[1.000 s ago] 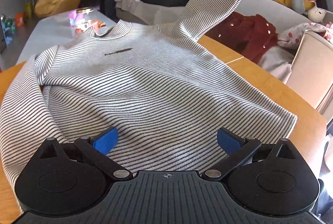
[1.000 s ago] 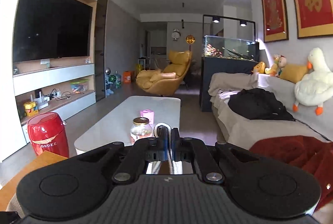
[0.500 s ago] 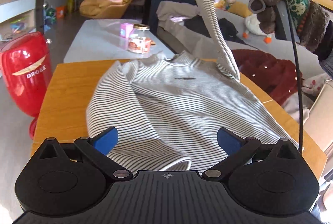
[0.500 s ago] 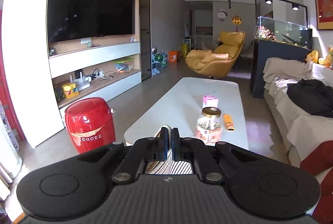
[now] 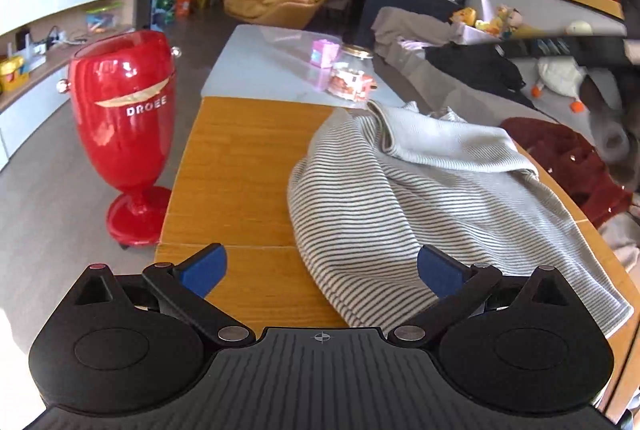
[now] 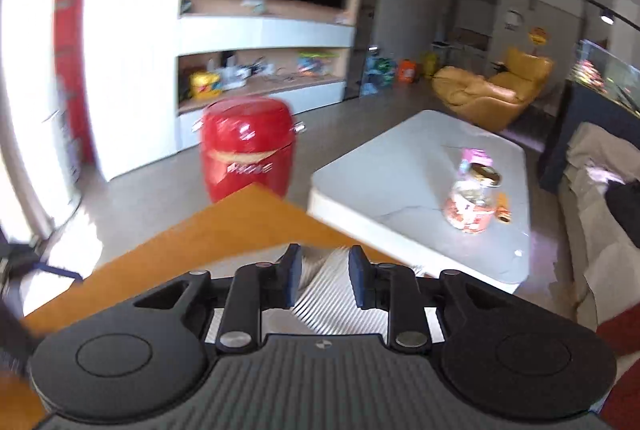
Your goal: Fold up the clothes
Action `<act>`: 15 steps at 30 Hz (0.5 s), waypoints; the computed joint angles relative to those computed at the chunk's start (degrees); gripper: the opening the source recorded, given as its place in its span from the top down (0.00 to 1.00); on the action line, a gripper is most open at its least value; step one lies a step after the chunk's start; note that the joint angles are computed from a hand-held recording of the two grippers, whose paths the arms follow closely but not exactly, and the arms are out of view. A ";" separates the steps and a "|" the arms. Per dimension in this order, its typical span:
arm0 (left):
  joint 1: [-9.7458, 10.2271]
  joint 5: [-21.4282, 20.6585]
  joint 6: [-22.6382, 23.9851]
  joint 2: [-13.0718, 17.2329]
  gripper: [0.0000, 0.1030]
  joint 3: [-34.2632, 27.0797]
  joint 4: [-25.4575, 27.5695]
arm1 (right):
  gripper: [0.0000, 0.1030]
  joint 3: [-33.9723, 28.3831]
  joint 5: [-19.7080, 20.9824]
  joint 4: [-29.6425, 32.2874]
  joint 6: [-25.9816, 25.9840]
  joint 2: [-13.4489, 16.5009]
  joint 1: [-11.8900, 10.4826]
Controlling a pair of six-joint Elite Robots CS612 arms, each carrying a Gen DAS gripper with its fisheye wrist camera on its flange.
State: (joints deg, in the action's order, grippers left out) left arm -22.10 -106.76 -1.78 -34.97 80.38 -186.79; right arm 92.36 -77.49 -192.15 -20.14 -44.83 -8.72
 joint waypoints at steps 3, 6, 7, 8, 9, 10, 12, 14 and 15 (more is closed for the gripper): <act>0.22 1.86 -2.75 0.25 0.00 -0.69 0.08 | 0.73 5.00 5.53 5.14 -10.93 -1.91 1.58; 0.56 3.48 -5.71 0.13 0.00 -0.91 0.00 | 0.73 7.22 7.15 8.07 -17.02 -2.25 3.39; 0.70 3.82 -6.55 -0.01 0.00 -0.78 -0.28 | 0.73 7.40 5.50 6.82 -18.29 -1.75 4.09; 0.84 4.14 -7.36 -0.16 0.00 -0.61 -0.62 | 0.73 7.42 3.51 5.20 -19.60 -1.11 4.77; 0.97 4.39 -8.07 -0.34 0.00 -0.42 -0.91 | 0.73 7.05 1.09 2.96 -20.85 -0.22 5.30; 1.09 4.63 -8.75 -0.53 0.00 -0.23 -1.18 | 0.75 6.43 -0.56 1.09 -21.70 0.57 5.53; 1.18 5.17 -9.90 -0.89 0.00 0.08 -1.45 | 0.96 4.94 -3.39 -2.71 -23.10 2.12 5.90; 1.25 5.48 -10.71 -1.13 0.00 0.13 -1.41 | 0.97 2.32 -3.88 -8.49 -21.36 2.93 5.58; 1.16 5.55 -10.83 -1.19 0.00 0.10 -1.36 | 0.97 0.73 -4.26 -11.74 -19.97 3.23 5.34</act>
State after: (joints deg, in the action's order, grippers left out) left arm -20.95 -101.21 -12.60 -36.16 80.48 -188.15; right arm 93.09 -81.75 -203.89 -40.11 -41.60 -3.37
